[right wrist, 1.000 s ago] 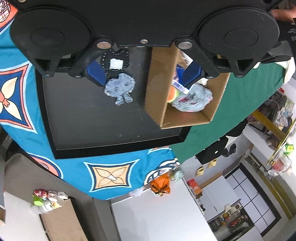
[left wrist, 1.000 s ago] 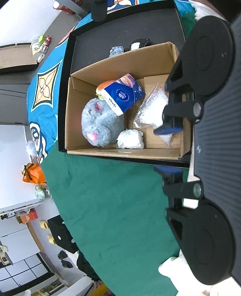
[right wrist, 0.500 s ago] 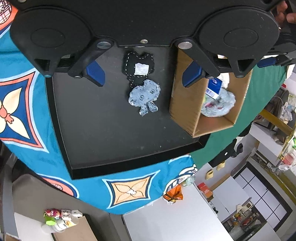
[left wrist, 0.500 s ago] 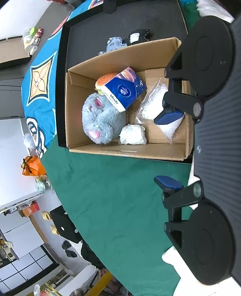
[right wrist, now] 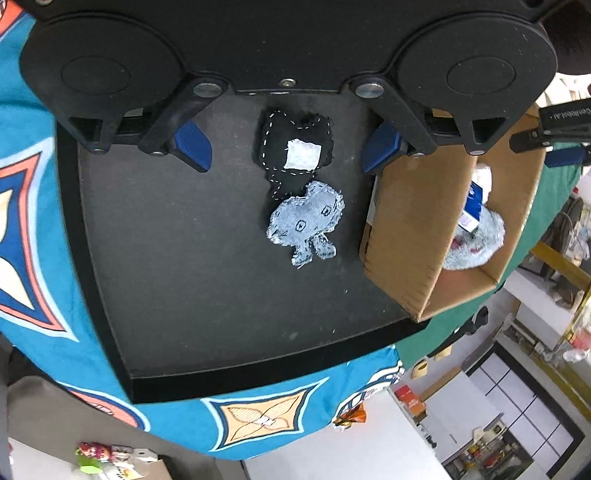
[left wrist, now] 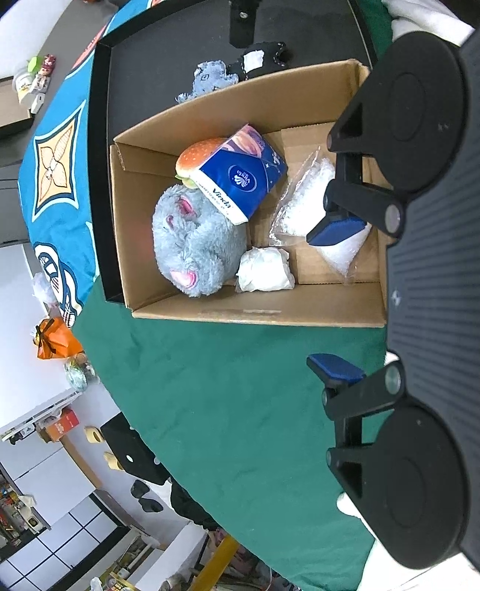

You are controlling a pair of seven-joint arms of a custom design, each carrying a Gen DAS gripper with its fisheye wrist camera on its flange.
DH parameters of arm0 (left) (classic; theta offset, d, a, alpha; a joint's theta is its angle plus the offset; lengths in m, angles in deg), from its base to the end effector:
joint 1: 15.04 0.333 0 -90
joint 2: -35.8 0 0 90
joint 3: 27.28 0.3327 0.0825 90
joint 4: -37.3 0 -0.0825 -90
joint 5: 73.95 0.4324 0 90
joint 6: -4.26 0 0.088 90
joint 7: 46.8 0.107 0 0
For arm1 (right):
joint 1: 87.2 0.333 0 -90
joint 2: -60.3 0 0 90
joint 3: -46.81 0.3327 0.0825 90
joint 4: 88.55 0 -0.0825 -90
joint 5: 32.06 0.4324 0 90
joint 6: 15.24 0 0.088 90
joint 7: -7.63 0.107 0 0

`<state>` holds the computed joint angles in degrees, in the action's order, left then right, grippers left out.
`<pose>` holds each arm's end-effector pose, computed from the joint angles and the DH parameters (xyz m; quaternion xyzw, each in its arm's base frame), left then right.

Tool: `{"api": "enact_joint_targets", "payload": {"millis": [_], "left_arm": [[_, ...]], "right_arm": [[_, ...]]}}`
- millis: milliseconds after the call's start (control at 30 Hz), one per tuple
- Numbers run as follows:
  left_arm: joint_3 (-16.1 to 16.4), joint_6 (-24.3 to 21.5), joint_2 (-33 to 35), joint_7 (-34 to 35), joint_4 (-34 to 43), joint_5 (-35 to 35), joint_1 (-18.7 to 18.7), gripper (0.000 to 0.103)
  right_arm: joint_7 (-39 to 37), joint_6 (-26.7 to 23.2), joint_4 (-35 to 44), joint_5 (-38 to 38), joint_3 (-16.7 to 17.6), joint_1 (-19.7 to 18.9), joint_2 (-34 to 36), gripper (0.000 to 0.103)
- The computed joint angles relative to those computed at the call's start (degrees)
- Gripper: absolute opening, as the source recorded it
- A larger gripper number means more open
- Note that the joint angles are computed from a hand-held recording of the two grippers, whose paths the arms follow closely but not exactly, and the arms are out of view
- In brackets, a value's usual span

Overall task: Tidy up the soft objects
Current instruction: 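Move the right tool to the black stitched plush and close on it, then lift the black stitched plush with the right tool toward the box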

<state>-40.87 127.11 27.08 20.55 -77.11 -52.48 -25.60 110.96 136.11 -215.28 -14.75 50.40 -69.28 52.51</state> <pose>0.5393 -0.2321 0.5613 -0.6200 0.7485 -0.0640 0.2266 0.5477 0.2087 0.4925 -0.6485 0.7019 -0.0375 0.2921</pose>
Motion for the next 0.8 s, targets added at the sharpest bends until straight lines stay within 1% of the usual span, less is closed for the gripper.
{"api": "enact_joint_targets", "payload": {"millis": [167, 300, 333, 367, 400, 433, 467, 567, 700, 800], "left_arm": [[-0.2, -1.0, 1.4, -0.4, 1.4, 0.6, -0.2, 0.063], [-0.1, -1.6, 2.1, -0.5, 1.9, 1.4, -0.5, 0.063], [0.0, -1.8, 2.2, -0.5, 2.0, 1.2, -0.5, 0.063], [0.0, -2.0, 2.4, -0.5, 2.1, 1.2, -0.5, 0.063], [0.1, -2.1, 2.5, -0.4, 2.1, 1.2, -0.6, 0.063], [0.1, -2.1, 2.5, -0.3, 2.2, 1.2, -0.6, 0.063], [0.1, -2.2, 2.6, -0.2, 2.2, 1.2, -0.6, 0.063], [0.2, -2.5, 2.8, 0.2, 2.5, 1.2, -0.7, 0.063], [0.2, -2.5, 2.7, -0.1, 2.6, 0.8, -0.9, 0.063], [0.2, -2.5, 2.2, -0.1, 2.4, 0.7, -0.8, 0.063]], "right_arm": [[0.0, 0.8, 0.6, -3.2, 0.6, -0.2, 1.7, 0.081], [-0.5, 1.4, 0.6, -5.7, 0.9, -0.1, 2.3, 0.080], [-0.5, 1.1, 0.7, -6.0, 0.9, -0.1, 2.5, 0.076], [-0.5, 0.5, 0.9, -6.2, 1.0, -0.1, 2.6, 0.069], [0.4, 0.1, 0.9, -7.7, 1.1, -0.3, 2.6, 0.065], [1.5, 0.2, 0.7, -10.0, 1.4, -0.5, 2.4, 0.052], [2.1, -0.2, 0.7, -11.5, 1.5, -0.6, 2.2, 0.034], [1.5, -1.1, 0.0, -9.1, 0.9, -0.4, 1.2, 0.033], [3.0, -2.2, -1.0, -10.2, 0.9, -0.8, -0.4, 0.031], [4.4, -2.0, -1.6, -10.8, 1.0, -0.9, -2.0, 0.031]]}}
